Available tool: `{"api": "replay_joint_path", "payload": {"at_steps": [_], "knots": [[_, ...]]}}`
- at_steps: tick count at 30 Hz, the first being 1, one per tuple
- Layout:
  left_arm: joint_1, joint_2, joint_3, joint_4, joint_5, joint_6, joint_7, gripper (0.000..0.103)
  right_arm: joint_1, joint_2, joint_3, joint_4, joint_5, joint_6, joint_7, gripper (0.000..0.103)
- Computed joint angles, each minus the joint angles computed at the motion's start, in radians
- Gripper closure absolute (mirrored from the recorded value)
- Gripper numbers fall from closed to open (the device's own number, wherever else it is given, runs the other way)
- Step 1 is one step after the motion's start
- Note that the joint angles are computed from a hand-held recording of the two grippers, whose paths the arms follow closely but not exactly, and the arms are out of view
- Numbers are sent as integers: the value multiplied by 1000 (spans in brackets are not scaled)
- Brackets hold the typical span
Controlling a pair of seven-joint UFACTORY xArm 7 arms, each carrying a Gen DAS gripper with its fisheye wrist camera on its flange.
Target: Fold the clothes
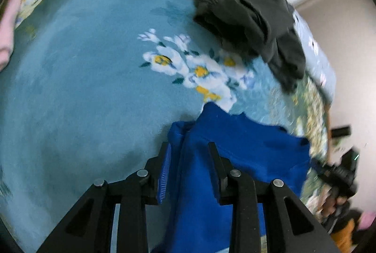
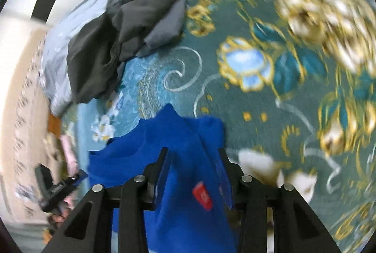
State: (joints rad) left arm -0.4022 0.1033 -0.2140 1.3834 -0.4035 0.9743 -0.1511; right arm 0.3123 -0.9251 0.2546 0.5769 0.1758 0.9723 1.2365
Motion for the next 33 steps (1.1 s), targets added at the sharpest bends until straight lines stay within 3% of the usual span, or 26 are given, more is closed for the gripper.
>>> {"api": "replay_joint_path", "payload": {"at_steps": [8, 11, 15, 16, 18, 23, 27, 28, 29, 30, 33], "knots": [[-28, 17, -18, -24, 26, -131, 52, 71, -4, 113, 8, 52, -68, -36, -87, 60], [-34, 46, -21, 0, 36, -143, 61, 71, 3, 113, 0, 40, -64, -51, -104, 65], [-37, 68, -29, 6, 18, -160, 76, 72, 5, 91, -4, 14, -55, -68, -103, 78], [-35, 66, -32, -2, 2, -171, 84, 74, 5, 90, -2, 14, -56, -67, -105, 80], [-33, 58, -37, -17, -26, -195, 107, 103, 13, 88, -5, 11, -54, -76, -119, 83], [-28, 26, -52, -48, -129, -237, 233, 103, 35, 69, -22, 1, -46, -107, -182, 86], [-57, 30, -23, -39, 41, -254, 95, 103, 29, 42, -19, -24, -28, -123, -174, 86], [-50, 33, -20, -38, 35, -253, 85, 101, 28, 41, -16, -26, -26, -124, -171, 86], [-41, 39, -19, -34, 15, -241, 80, 87, 28, 39, -14, -29, -23, -129, -169, 86], [-30, 45, -19, -30, -14, -228, 80, 67, 27, 37, -13, -32, -20, -135, -165, 86], [0, 56, -26, -36, -126, -216, 108, 57, 26, 32, -15, -44, -12, -149, -155, 86]]}}
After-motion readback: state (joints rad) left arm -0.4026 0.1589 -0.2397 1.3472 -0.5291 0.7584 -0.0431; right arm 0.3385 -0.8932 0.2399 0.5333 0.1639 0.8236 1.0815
